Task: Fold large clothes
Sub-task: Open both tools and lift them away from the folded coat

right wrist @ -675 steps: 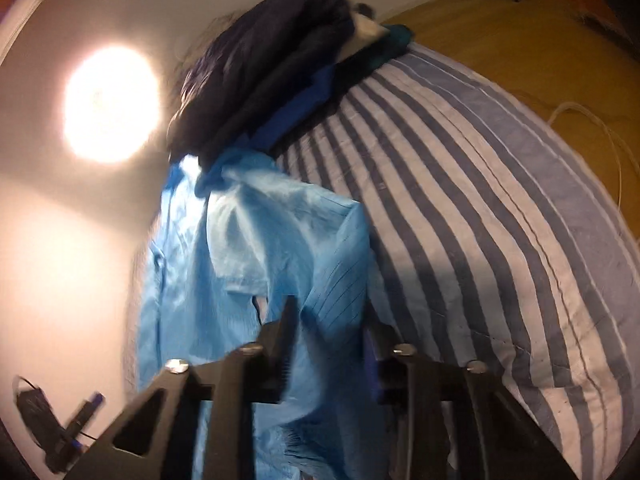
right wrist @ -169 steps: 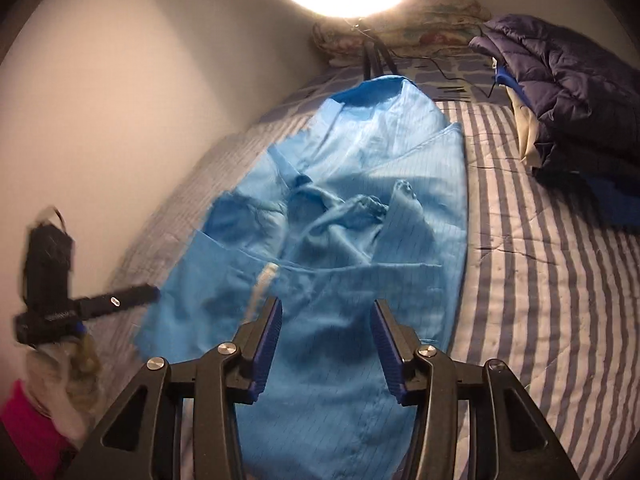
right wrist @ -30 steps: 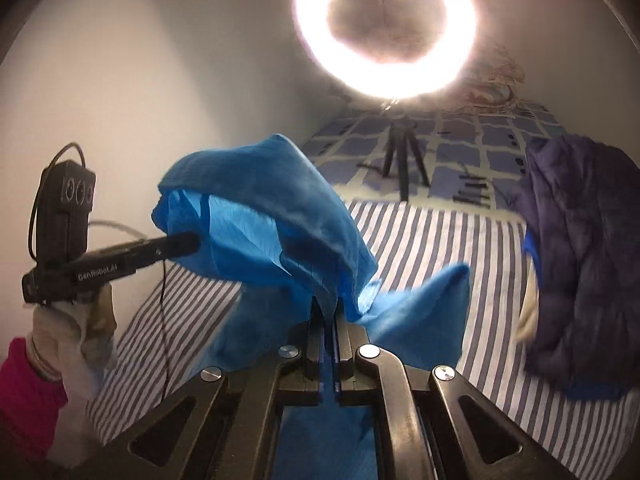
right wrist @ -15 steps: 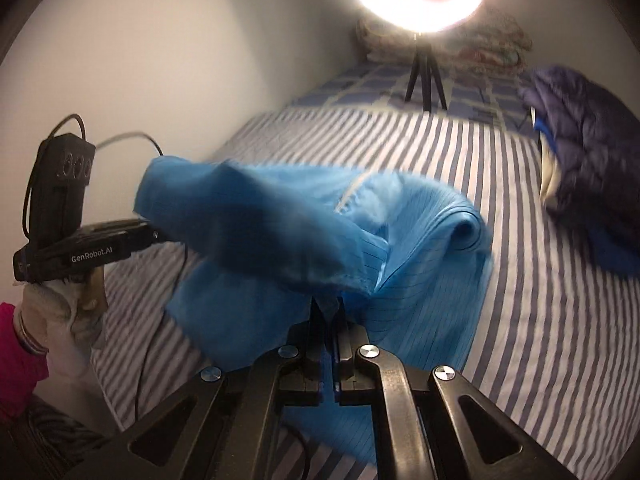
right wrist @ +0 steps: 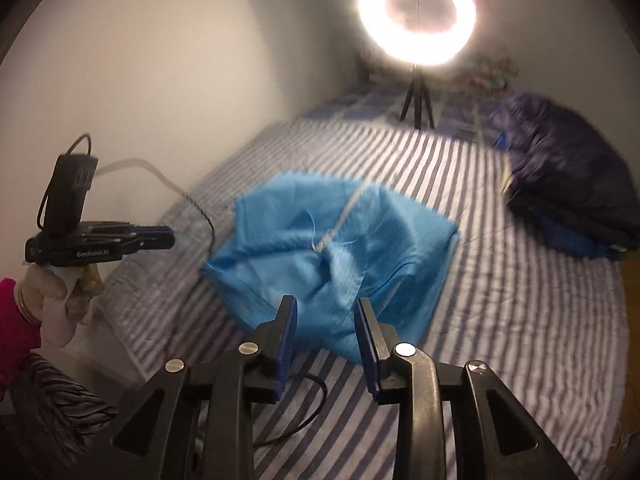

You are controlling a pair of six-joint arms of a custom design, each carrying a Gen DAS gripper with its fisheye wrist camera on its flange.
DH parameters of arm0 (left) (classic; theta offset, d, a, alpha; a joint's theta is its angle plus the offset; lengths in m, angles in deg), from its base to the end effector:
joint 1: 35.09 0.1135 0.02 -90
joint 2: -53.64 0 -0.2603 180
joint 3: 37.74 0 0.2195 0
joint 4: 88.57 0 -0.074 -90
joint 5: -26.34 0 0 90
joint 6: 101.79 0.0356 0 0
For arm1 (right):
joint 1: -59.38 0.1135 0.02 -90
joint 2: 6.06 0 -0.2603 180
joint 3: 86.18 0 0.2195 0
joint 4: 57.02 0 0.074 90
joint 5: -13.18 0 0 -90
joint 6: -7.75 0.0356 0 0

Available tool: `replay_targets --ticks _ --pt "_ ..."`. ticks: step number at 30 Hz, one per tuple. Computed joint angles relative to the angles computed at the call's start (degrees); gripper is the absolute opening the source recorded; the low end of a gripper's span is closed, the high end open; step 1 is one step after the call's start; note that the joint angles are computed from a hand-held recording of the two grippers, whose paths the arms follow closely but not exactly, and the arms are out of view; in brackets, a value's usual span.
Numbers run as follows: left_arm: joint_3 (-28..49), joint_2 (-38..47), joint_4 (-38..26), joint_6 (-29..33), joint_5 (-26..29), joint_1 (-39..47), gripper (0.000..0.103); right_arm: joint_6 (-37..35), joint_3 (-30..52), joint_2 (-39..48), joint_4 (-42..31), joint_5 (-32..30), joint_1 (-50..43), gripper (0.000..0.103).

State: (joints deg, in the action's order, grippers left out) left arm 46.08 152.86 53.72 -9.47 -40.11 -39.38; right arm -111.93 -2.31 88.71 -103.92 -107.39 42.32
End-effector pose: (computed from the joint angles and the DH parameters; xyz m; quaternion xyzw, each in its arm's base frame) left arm 0.3353 -0.0394 0.2269 0.1180 0.9234 -0.1989 0.3064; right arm 0.3045 -0.0745 0.2428 -0.1745 0.9131 0.1264 0.3460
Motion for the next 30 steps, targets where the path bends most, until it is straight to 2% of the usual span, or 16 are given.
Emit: replay_targets --ticks 5,8,10,12,17,22,25,27,30 --pt "-2.0 -16.2 -8.5 -0.5 3.6 2.7 0.018 -5.1 2.8 -12.5 -12.9 -7.4 -6.6 0.033" --pt "2.5 -23.5 -16.7 -0.3 6.0 5.0 0.019 -8.9 6.6 -17.3 -20.9 -11.5 -10.6 0.033" --pt "7.5 -26.0 -21.5 0.2 7.4 7.0 0.025 -12.2 11.4 -19.3 -27.7 -15.1 -14.3 0.033" --pt "13.3 -27.1 -25.9 0.5 9.0 8.7 0.040 -14.1 15.3 -20.3 -32.1 -18.3 -17.0 0.033" --pt "25.7 -26.0 -33.8 0.3 13.9 13.1 0.041 -16.9 26.9 -18.9 -41.1 -25.3 -23.3 0.034" --pt "34.4 -20.9 -38.3 -0.7 16.6 15.9 0.041 -13.6 35.1 -15.1 -42.3 -26.3 -25.0 0.038" --pt "48.9 -13.5 -48.8 1.4 17.8 17.8 0.041 -12.7 45.6 -10.1 -47.0 -25.6 -25.3 0.038" --pt "62.2 -8.7 -56.1 3.0 16.6 18.5 0.041 -12.8 55.0 -6.8 -50.5 -25.7 -26.2 0.038" --pt "82.1 -0.8 -66.5 3.5 18.1 19.8 0.043 -11.8 70.1 -0.1 -58.2 -27.8 -27.1 0.041"
